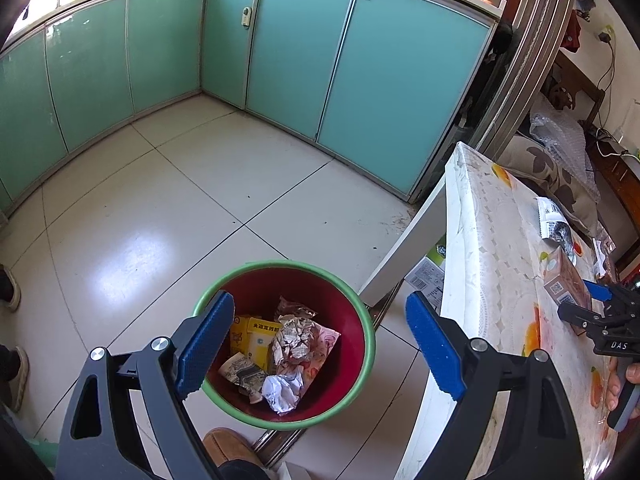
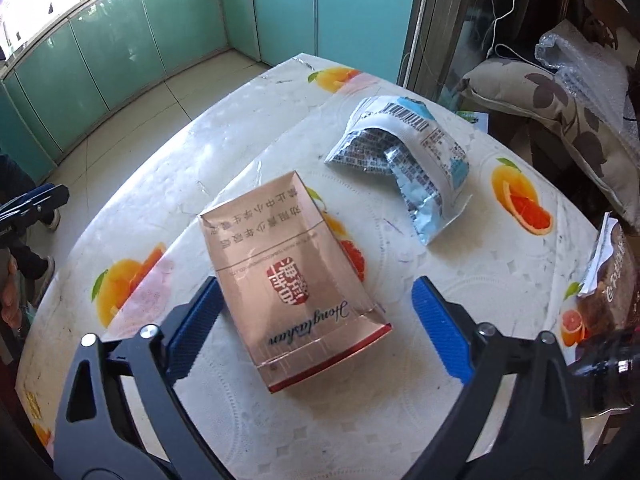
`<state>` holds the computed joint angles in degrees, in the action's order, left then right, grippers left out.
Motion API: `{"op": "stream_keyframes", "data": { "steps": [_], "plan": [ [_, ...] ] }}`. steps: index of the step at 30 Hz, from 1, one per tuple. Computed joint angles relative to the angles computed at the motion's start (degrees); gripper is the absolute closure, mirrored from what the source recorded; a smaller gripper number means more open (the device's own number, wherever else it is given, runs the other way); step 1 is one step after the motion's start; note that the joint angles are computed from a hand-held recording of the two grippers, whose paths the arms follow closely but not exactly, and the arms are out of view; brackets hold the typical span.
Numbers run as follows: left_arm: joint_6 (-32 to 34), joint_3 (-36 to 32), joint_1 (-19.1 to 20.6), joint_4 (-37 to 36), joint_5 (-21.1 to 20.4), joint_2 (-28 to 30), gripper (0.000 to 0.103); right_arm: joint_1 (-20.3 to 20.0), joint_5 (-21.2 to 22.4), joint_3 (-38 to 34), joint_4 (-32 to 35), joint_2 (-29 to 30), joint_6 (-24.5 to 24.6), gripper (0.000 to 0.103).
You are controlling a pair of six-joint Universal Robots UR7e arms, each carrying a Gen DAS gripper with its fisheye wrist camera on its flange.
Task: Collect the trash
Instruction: 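Move both open grippers back over the table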
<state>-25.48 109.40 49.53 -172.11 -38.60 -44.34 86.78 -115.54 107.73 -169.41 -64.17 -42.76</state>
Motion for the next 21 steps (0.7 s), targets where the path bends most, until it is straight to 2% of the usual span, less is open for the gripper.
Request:
{"op": "stream_keyframes", "data": {
  "steps": [2, 5, 9, 11, 12, 15, 17, 19, 21],
  "plan": [
    [0.2, -0.1, -0.2, -0.4, 1.0, 0.2, 0.019, -0.2, 0.0, 2.1, -0.1, -2.1, 1.1, 0.037],
    [1.0, 0.2, -1.1, -2.1, 3.4, 0.6, 0.019, -1.4, 0.5, 7.9, -3.3, -6.8, -0.9, 0.040],
    [9.1, -0.1, -4.5, -7.9, 8.8, 3.2, 0.019, -5.2, 3.2, 17.3, -6.6, -16.2, -1.5, 0.040],
    [12.6, -2.1, -6.4, -9.8, 9.2, 5.5, 0.007, -8.1, 5.7, 20.3, -6.0, -20.5, 0.0, 0.040],
    [14.1, -3.7, -7.1, -10.2, 8.4, 6.8, 0.008, -9.5, 7.1, 21.5, -6.4, -22.1, 0.4, 0.040],
    [14.1, -12.1, -8.4, -2.4, 2.8, 11.0, 0.008, -13.9, 12.0, 24.2, -9.9, -24.7, 1.0, 0.041],
    [12.6, -19.7, -8.4, 3.4, -0.9, 14.9, 0.008, -14.8, 13.2, 24.4, -7.9, -26.3, 1.9, 0.041],
    [10.2, -27.7, -8.7, 9.5, -0.1, 19.9, 0.008, -15.1, 14.3, 24.9, -6.7, -27.5, 0.5, 0.041],
    [8.3, -35.6, -8.8, 16.2, 0.6, 24.6, 0.008, -14.4, 12.7, 25.2, -8.8, -26.5, -0.4, 0.041]
  ]
}}
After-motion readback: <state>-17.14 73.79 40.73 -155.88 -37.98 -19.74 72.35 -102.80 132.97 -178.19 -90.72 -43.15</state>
